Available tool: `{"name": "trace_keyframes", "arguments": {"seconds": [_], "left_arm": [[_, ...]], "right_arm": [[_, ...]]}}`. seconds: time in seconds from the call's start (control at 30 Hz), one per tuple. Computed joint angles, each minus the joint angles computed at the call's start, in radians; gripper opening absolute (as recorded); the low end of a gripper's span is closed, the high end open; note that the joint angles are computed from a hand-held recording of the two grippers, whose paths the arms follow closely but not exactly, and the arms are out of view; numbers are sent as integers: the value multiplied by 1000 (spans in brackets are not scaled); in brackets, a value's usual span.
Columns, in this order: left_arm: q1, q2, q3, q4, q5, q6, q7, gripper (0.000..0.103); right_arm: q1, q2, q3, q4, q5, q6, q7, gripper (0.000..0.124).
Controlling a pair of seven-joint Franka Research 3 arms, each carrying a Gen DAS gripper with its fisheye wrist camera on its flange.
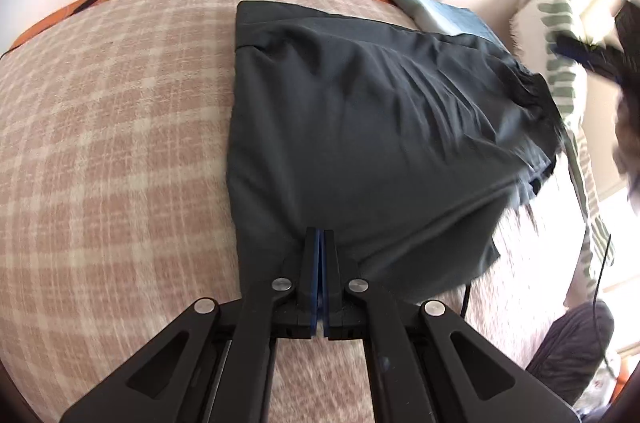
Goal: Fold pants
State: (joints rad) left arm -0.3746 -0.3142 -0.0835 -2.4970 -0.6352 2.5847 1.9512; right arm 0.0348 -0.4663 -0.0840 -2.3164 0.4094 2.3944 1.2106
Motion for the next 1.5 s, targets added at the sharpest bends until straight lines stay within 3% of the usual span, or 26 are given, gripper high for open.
{"name": "trace_keyframes", "arguments": {"seconds": [0.13, 0.4, 0.67, 0.73, 0.8, 0.87, 0.93, 1.07, 1.2, 1.33, 1.5], "left_arm": [[-15, -13, 15, -23, -61, 10, 20, 0], [-3, -23, 7, -33, -78, 5, 17, 0], [-3, -15, 3, -20, -28, -3, -7, 0], [-4, -15, 1, -20, -23, 0, -9, 0], [-5, -14, 0, -19, -18, 1, -11, 0], [-8, -10, -3, -16, -15, 6, -17, 0], [-10, -11, -6, -17, -10, 11, -20, 0], [-17, -13, -7, -20, -7, 21, -28, 0], [-26, -18, -2, -29, -17, 33, -26, 0], [-24, -32, -1, -42, 2, 33, -30, 0], [-23, -57, 18, -47, -12, 20, -59, 0]], "right_arm": [[98, 175, -8, 148, 130, -37, -91, 57], [135, 497, 75, 427, 226, -119, -151, 65], [164, 742, 126, 639, 72, -138, -41, 65], [168, 758, 130, 650, 37, -143, -23, 64], [167, 762, 138, 648, 31, -148, -30, 52], [175, 752, 140, 631, 3, -128, -40, 26], [181, 744, 140, 616, -17, -103, -37, 9], [195, 716, 137, 573, -41, -1, -29, 4], [226, 742, 96, 582, -143, 90, 123, 0], [161, 736, 136, 594, -12, 60, 89, 0], [120, 621, 163, 504, 156, -36, -80, 4]]}}
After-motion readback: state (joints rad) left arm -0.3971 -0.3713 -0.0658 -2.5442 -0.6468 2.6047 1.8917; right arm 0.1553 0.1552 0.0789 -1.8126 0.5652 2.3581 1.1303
